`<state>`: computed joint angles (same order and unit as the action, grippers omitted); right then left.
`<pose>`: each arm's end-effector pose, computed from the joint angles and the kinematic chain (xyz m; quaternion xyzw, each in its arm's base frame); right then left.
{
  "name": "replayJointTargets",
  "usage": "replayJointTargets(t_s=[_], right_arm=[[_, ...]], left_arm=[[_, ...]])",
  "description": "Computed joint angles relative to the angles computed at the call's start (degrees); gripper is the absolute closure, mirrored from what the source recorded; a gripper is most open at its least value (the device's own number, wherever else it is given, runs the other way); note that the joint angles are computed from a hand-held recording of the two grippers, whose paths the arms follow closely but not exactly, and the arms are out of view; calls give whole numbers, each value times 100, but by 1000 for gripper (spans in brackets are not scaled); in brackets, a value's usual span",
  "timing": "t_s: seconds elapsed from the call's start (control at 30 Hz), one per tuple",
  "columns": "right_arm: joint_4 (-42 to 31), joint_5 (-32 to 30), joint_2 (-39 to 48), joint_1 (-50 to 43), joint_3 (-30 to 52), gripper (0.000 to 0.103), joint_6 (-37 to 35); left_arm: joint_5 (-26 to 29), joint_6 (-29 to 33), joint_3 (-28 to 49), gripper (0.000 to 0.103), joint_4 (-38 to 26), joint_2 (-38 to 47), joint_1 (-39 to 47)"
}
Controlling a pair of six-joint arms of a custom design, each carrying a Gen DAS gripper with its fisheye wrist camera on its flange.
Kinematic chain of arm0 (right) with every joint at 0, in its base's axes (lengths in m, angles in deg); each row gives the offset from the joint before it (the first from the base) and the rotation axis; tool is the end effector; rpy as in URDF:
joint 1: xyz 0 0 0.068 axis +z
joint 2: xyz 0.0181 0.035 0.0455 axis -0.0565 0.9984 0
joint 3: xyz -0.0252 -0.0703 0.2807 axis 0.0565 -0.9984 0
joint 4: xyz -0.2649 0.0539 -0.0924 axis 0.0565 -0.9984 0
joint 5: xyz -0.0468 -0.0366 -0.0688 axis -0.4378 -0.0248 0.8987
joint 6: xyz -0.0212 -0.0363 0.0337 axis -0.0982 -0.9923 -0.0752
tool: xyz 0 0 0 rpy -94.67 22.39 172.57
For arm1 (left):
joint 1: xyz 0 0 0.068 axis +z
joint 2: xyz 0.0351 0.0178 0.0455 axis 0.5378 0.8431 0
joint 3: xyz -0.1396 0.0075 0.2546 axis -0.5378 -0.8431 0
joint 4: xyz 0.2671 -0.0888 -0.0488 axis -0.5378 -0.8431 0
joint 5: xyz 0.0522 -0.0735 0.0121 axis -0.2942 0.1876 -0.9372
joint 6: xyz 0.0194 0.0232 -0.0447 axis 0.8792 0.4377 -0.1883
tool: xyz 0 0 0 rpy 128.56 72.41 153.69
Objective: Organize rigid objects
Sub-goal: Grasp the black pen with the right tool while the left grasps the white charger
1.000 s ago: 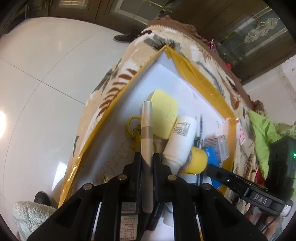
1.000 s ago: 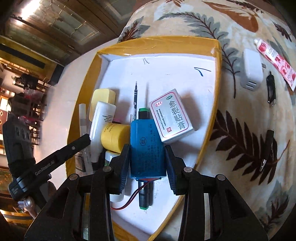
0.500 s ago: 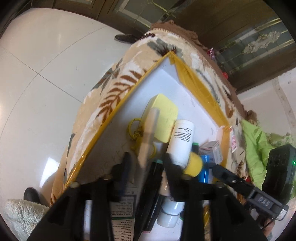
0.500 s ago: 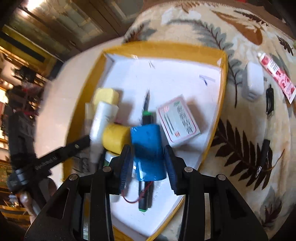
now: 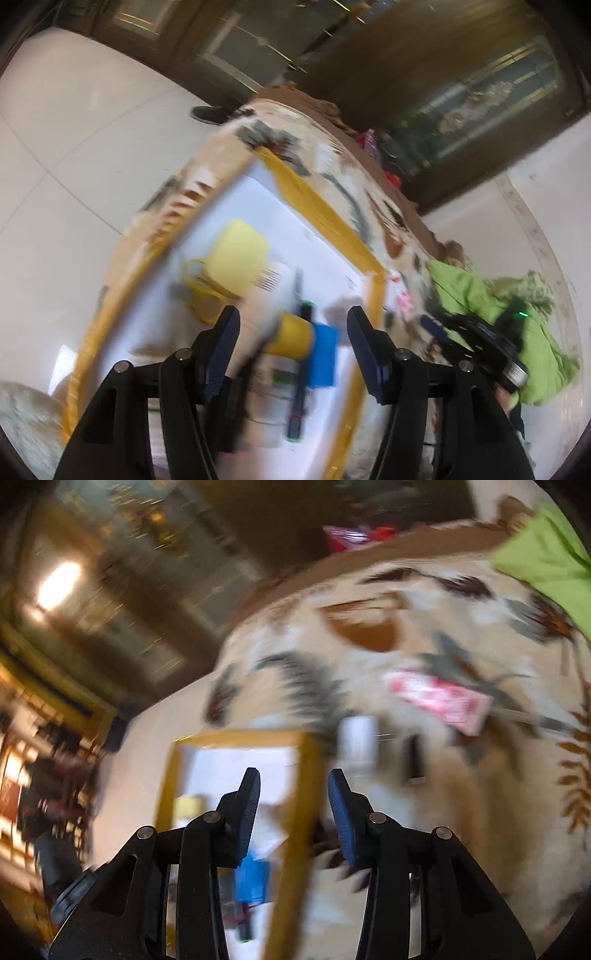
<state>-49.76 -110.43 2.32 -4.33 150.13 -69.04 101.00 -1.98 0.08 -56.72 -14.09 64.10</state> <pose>0.3317 0.0117 0.2473 0.0755 0.9230 0.2883 0.2435 0.1508 0.0638 0.2614 -0.2041 0.8834 -0.3033 0.2930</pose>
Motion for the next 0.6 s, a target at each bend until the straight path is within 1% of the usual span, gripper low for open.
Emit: replayJointTargets(t_s=[0.07,0.1,0.23,0.33,0.5,0.53,0.6], right_arm=[[9,-136,176,-243,-7,65,57],[-4,-158,297,-340,39,65,68],[80,-165,587,-621,107,65,287],[-145,-76,796,-623,245,65,301],[-689,536,1161,-252,584,65,-106],[-716,562,1231,-228,607,69,-128],[-749,789,1372,-145,657,71,-134]], left_arm=[[-191,-333,-84,42,160,-231,-533],[-388,-514,-128,42,263,-342,-877],[-763,-927,-233,42,475,-534,-1697],[-843,-962,-268,42,500,-611,-1882],[-797,-914,-297,42,458,-622,-1823],[-748,-911,-300,42,456,-605,-1777],[-706,-922,-311,42,448,-591,-1749]])
